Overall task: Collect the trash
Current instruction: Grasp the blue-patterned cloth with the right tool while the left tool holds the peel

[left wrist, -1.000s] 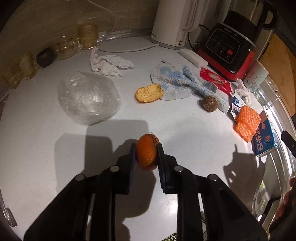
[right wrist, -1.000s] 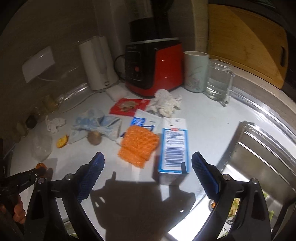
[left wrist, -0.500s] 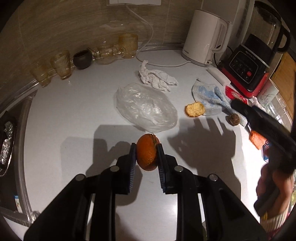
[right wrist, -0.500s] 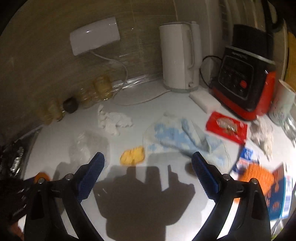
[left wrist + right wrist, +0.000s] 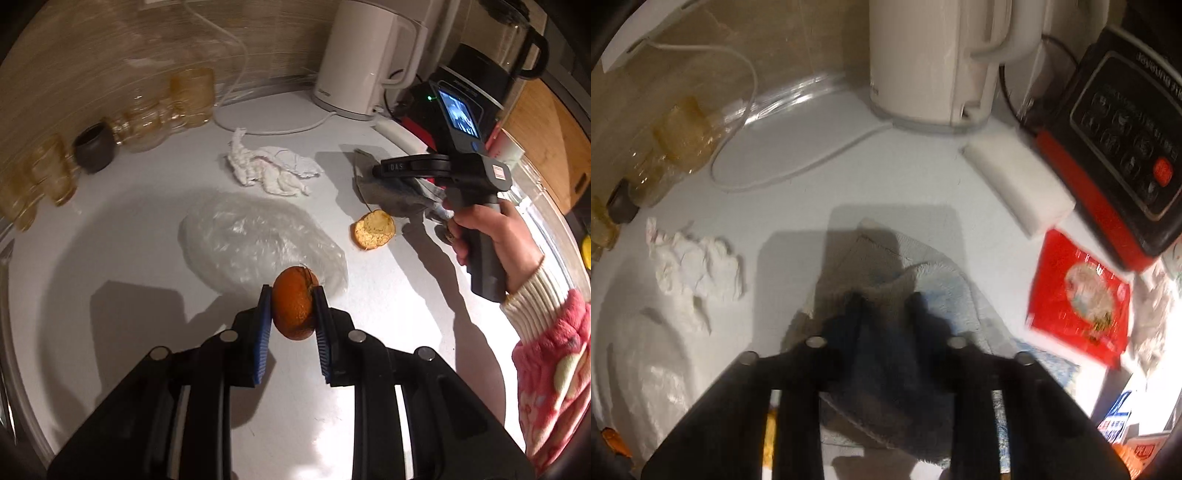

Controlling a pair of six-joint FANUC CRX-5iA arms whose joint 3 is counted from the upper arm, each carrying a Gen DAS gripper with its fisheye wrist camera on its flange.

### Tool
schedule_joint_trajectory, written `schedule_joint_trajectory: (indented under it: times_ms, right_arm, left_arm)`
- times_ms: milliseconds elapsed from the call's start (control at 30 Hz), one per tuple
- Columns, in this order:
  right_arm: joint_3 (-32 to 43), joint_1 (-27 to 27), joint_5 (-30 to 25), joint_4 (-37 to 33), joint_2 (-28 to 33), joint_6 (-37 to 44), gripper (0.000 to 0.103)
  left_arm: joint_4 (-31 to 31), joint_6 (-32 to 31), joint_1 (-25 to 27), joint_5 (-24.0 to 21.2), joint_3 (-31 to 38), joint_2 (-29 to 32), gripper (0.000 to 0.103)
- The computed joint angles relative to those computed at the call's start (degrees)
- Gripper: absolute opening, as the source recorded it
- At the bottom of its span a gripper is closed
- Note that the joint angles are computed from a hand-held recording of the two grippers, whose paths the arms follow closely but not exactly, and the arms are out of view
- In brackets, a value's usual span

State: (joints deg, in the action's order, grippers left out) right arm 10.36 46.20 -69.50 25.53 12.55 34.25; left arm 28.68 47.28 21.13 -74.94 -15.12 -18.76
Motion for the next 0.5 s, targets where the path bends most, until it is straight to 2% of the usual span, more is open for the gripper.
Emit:
schedule_joint_trajectory:
  times_ms: [33, 100, 200, 300, 500]
  right_arm:
    - [0.61, -0.35, -0.01, -0.82, 0.13, 0.35, 0.005]
    - [1.23, -0.94, 0.64, -1.91, -0.14, 0.09, 0.005]
    - [0.13, -0.56, 2.03, 0.02, -1.59, -1.77, 0.005]
    - [-1.79, 0.48, 4.73, 3.61, -4.11, -5.61, 0.005]
    - [-4.96, 4.54, 5.39, 14.39, -8.76, -13.17, 0.005]
  left_arm:
    - [0.46, -0.84, 0.23, -0.11, 0.15, 0.5, 0.022]
    - [1.06, -1.95, 0.48, -0.03, 0.35, 1.14, 0.022]
    - [1.69, -3.21, 0.98, 0.16, 0.55, 1.98, 0.022]
    - [2.32, -4.22, 1.65, -0.23, 0.93, 2.81, 0.022]
    - [4.65, -6.92, 2.83, -1.47, 1.1, 3.0, 0.022]
